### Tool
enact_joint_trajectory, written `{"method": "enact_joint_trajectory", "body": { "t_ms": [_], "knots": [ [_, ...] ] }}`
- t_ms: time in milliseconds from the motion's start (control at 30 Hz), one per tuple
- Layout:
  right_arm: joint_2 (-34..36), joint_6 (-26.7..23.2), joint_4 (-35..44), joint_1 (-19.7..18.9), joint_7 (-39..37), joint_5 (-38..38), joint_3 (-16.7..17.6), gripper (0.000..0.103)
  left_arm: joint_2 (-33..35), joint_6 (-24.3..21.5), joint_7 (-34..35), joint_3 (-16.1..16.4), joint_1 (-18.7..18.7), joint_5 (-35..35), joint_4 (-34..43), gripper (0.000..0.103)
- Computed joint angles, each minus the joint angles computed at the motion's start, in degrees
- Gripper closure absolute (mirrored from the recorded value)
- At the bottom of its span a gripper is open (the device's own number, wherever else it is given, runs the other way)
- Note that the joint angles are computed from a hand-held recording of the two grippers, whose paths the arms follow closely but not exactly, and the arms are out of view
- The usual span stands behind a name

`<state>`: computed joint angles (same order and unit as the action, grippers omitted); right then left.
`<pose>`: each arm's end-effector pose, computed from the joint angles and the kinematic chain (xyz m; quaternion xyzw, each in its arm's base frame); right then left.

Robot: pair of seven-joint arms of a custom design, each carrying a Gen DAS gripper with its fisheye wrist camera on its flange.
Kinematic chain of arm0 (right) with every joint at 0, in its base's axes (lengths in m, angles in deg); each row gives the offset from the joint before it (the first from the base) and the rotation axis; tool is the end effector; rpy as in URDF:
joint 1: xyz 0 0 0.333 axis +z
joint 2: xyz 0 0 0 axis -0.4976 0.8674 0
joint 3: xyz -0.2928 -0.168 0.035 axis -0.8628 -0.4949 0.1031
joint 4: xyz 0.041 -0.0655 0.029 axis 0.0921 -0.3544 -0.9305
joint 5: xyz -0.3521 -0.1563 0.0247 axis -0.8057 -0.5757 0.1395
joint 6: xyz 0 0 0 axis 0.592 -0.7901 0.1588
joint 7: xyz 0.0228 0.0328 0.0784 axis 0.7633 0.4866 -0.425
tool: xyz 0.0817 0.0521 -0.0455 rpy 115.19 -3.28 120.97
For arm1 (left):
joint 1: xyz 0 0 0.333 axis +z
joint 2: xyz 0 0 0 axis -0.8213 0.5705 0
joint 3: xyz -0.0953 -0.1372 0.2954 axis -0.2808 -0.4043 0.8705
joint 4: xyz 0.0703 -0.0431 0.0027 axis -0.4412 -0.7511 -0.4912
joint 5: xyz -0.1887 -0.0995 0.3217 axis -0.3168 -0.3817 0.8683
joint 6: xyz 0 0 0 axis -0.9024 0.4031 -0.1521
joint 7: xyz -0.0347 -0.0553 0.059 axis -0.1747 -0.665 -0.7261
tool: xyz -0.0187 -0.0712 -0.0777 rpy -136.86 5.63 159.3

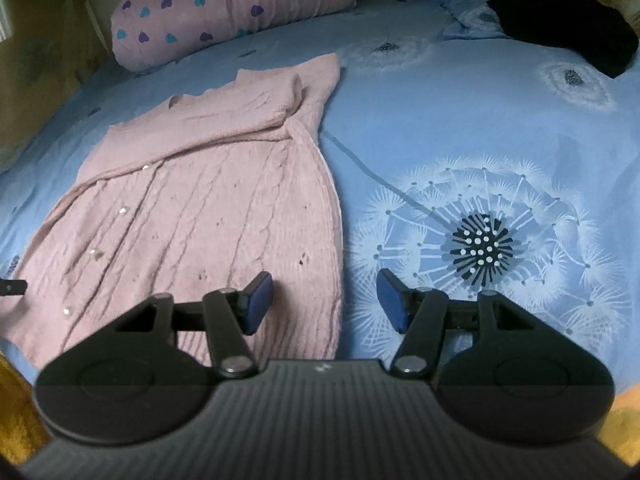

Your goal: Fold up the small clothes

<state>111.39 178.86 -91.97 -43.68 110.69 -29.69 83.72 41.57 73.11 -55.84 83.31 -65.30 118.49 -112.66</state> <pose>0.7069 -0.0579 0.4017 -0.6989 0.5911 -0.1699 0.3651 0.6181 -0.1464 0.4482 -0.7841 0.5454 -0.1463 0.2575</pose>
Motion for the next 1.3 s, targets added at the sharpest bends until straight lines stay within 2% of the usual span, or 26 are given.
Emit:
{"method": "enact_joint_trajectory", "body": {
  "t_ms": [233, 333, 467, 533, 633, 733, 900, 967, 1067, 1167, 1300],
  "knots": [
    [1.0, -5.2, 2.5, -0.7, 0.4, 0.3, -0.7, 0.041, 0.5, 6.3, 1.3, 1.0, 0.4, 2.9, -1.7, 0.009],
    [1.1, -7.8, 3.4, -0.8, 0.6, 0.5, -1.3, 0.041, -0.1, 8.5, 4.6, 0.6, 1.0, 1.2, -2.6, 0.019],
    [1.0, -14.4, 4.6, -1.3, 1.4, 1.9, -2.1, 0.041, -1.2, 11.0, 10.9, -0.4, 2.0, -4.1, -4.1, 0.034],
    [0.8, -15.9, 4.7, -0.7, 1.6, 2.2, -3.0, 0.041, -1.6, 12.4, 14.4, -1.0, 2.6, -8.3, -4.9, 0.036],
    [0.7, -17.1, 5.1, 0.2, 2.1, 1.9, -4.2, 0.041, -2.1, 12.8, 15.9, -0.6, 2.3, -10.4, -5.5, 0.036],
    [0.9, -19.0, 5.8, 0.2, 2.2, 2.1, -4.8, 0.041, -1.5, 11.7, 14.5, 0.5, 1.3, -8.2, -4.8, 0.034],
    [1.4, -21.1, 6.6, -0.1, 1.6, 3.0, -5.3, 0.041, -0.4, 10.0, 12.9, 1.1, 0.9, -7.3, -3.0, 0.026],
    [1.6, -21.5, 6.8, -0.2, 1.1, 3.3, -5.4, 0.041, -0.2, 8.9, 12.0, 1.4, 0.5, -6.3, -2.5, 0.019],
    [2.1, -22.7, 7.6, -0.5, 1.3, 4.1, -5.4, 0.041, -0.1, 8.7, 12.0, 1.1, 0.8, -6.7, -2.5, 0.019],
    [3.1, -25.2, 9.2, -1.3, 2.1, 5.5, -5.3, 0.041, -0.7, 11.4, 19.5, -1.2, 3.3, -15.2, -3.8, 0.019],
    [4.6, -30.2, 12.0, -2.2, 4.5, 6.4, -5.5, 0.041, -2.3, 16.5, 35.1, -5.5, 6.9, -33.9, -7.0, 0.019]
  ]
}}
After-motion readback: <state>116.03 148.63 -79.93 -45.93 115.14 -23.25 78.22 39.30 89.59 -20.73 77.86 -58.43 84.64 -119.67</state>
